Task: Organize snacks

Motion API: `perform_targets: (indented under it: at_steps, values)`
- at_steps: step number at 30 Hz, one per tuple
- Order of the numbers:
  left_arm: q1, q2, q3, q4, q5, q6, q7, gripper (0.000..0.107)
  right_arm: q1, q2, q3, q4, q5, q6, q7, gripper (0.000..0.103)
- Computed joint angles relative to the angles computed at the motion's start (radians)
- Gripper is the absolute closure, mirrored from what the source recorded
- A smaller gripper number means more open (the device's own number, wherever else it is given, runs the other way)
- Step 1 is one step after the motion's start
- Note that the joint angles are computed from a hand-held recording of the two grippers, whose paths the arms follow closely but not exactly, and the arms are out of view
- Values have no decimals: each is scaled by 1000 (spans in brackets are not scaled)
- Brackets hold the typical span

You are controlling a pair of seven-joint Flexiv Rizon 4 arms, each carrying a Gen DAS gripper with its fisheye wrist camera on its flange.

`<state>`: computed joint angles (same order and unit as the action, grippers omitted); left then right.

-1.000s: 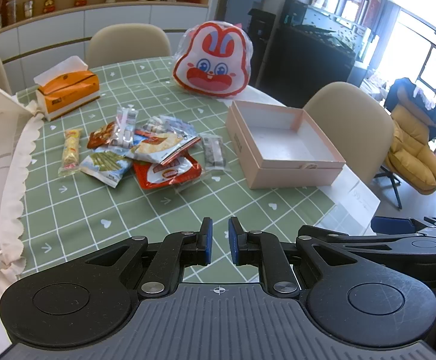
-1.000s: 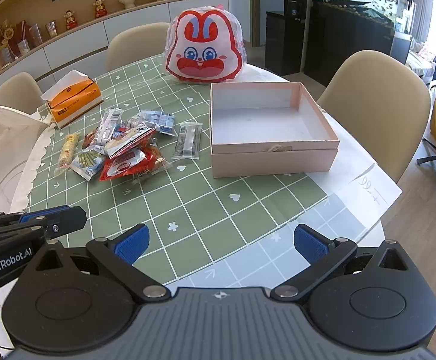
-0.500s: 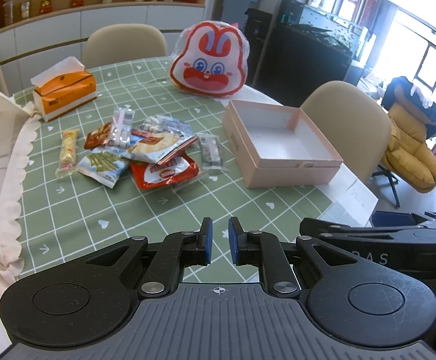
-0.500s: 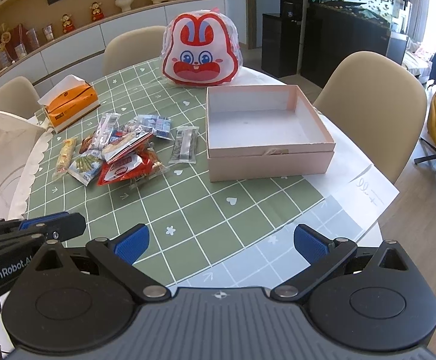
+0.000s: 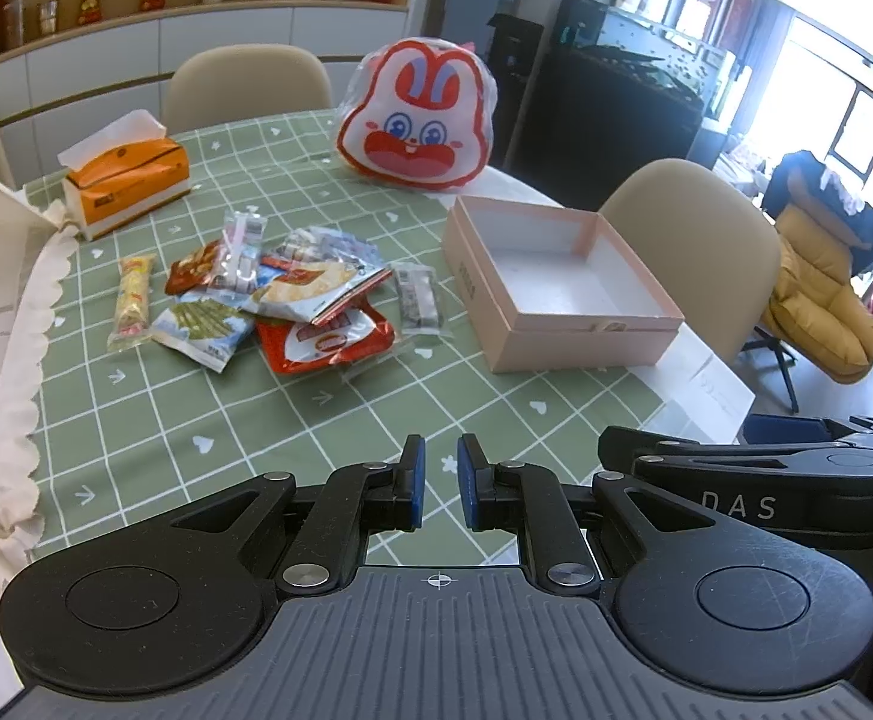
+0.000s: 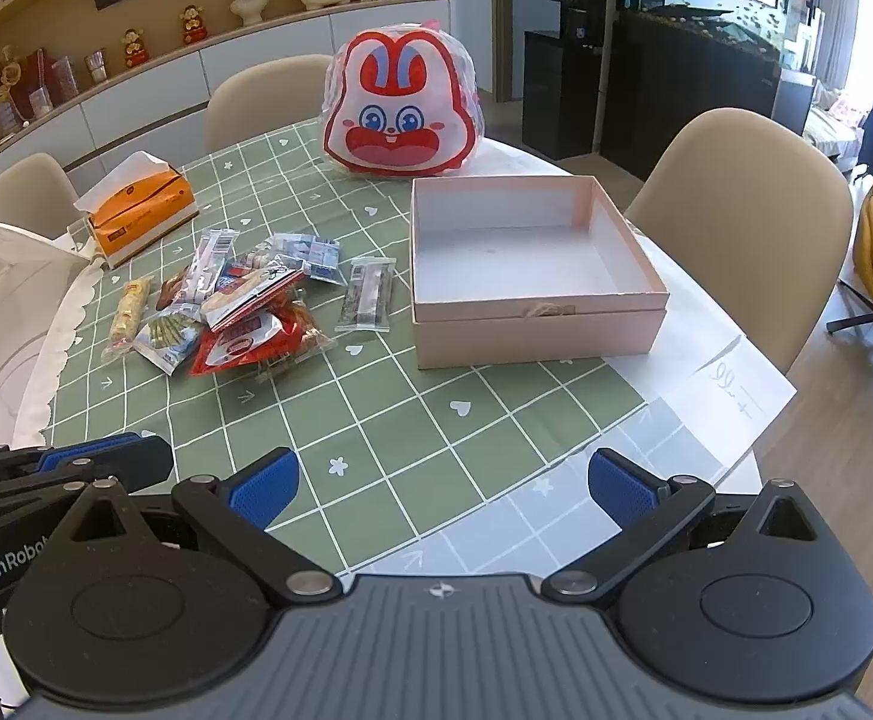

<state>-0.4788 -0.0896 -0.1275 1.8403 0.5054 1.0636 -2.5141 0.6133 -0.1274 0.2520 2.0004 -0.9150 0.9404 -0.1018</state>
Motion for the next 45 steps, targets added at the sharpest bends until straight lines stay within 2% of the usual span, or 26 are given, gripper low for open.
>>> perform_targets:
  at_steps: [12,15,17,20,22,24,25,29,30,32,34,37,39,41,43,45]
  values:
    - [10,-22,10,11,-40,38,23,91,-3,-15,-7,-6,2,2,-12,0]
    - [28,-36,20,30,-81,98,47,91,-10,-29,-24,-1,-36,43,7,0]
    - [47,-53,27,54,-134,171,85,91,-18,-45,-38,0,-64,81,19,0]
    - [88,-82,27,104,-270,282,183,91,-24,-77,-57,-11,-88,118,15,0]
    - [77,-100,65,85,-270,257,173,91,-25,-101,-65,-25,-85,132,-8,0]
    - [43,-118,126,26,-183,164,90,91,-26,-126,-75,-40,-77,167,-38,0]
    - [46,-127,138,16,-162,155,72,91,-26,-142,-86,-50,-87,195,-42,0]
    - [97,-170,175,29,-157,277,70,91,-16,-209,-113,-117,-70,243,-123,0]
    - [73,-188,230,-2,-99,271,11,90,-8,-230,-123,-143,-64,238,-149,0]
    - [11,-228,345,-95,51,195,-144,90,7,-267,-146,-190,-58,239,-182,0]
    - [29,-257,368,-155,95,111,-196,90,12,-308,-155,-238,-23,255,-229,0]
    - [124,-303,322,-194,49,97,-121,90,15,-373,-155,-311,60,278,-331,0]
    - [180,-334,275,-211,-14,80,-1,90,18,-417,-145,-372,122,262,-420,0]
    - [182,-357,275,-229,-35,36,50,84,23,-450,-141,-425,171,255,-496,0]
    - [151,-367,310,-237,5,39,24,74,26,-488,-138,-487,215,259,-572,0]
    - [135,-382,334,-245,24,49,-12,74,21,-536,-116,-572,277,249,-654,0]
